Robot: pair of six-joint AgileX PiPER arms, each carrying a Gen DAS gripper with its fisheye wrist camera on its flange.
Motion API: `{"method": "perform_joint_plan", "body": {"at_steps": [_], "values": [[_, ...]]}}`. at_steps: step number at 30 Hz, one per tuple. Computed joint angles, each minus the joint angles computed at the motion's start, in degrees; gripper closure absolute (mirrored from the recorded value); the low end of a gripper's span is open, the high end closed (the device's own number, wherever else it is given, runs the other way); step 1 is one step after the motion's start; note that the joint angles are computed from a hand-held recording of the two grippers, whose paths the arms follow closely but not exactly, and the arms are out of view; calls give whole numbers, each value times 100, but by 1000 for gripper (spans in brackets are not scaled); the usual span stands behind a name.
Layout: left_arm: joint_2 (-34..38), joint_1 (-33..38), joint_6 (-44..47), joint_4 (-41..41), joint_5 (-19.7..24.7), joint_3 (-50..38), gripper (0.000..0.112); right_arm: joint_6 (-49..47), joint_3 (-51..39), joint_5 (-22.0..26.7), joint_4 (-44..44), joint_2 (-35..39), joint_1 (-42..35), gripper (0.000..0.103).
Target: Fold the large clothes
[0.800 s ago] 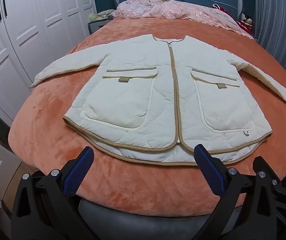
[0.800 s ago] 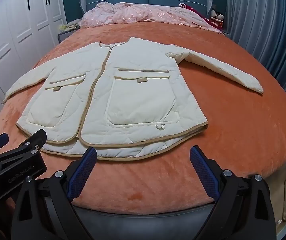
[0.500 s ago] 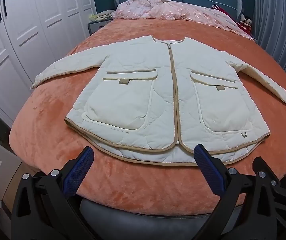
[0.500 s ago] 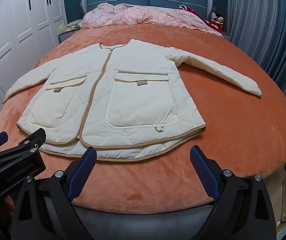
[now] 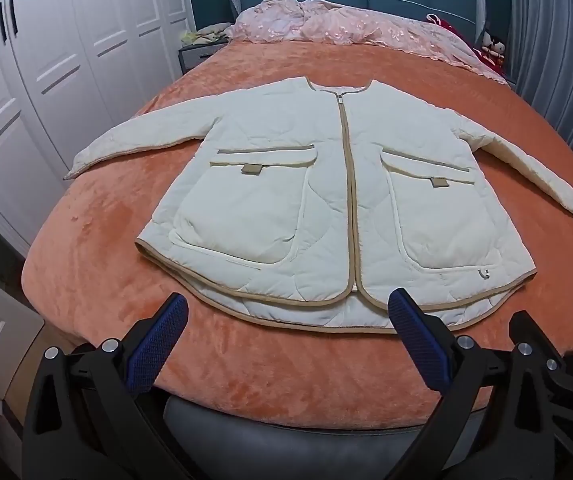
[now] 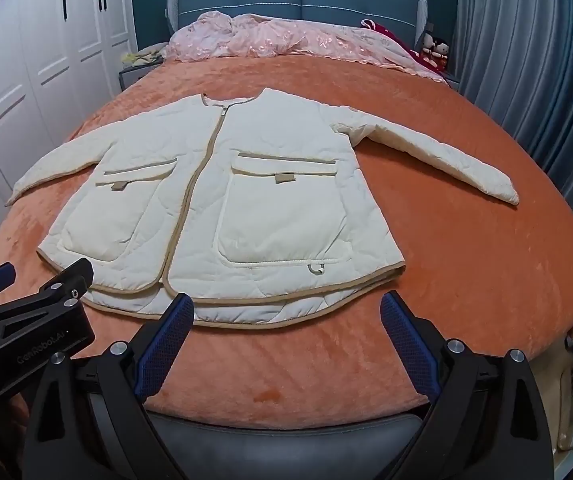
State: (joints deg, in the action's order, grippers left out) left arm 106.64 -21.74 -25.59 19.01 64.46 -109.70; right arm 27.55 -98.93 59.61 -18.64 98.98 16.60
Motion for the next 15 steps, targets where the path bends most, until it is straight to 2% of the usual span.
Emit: {"method": "perform_joint_plan", "body": {"at_steps": [15], "values": [[-24, 79, 46, -10, -11, -28, 15, 45, -107, 73, -117, 24, 82, 11]]}}
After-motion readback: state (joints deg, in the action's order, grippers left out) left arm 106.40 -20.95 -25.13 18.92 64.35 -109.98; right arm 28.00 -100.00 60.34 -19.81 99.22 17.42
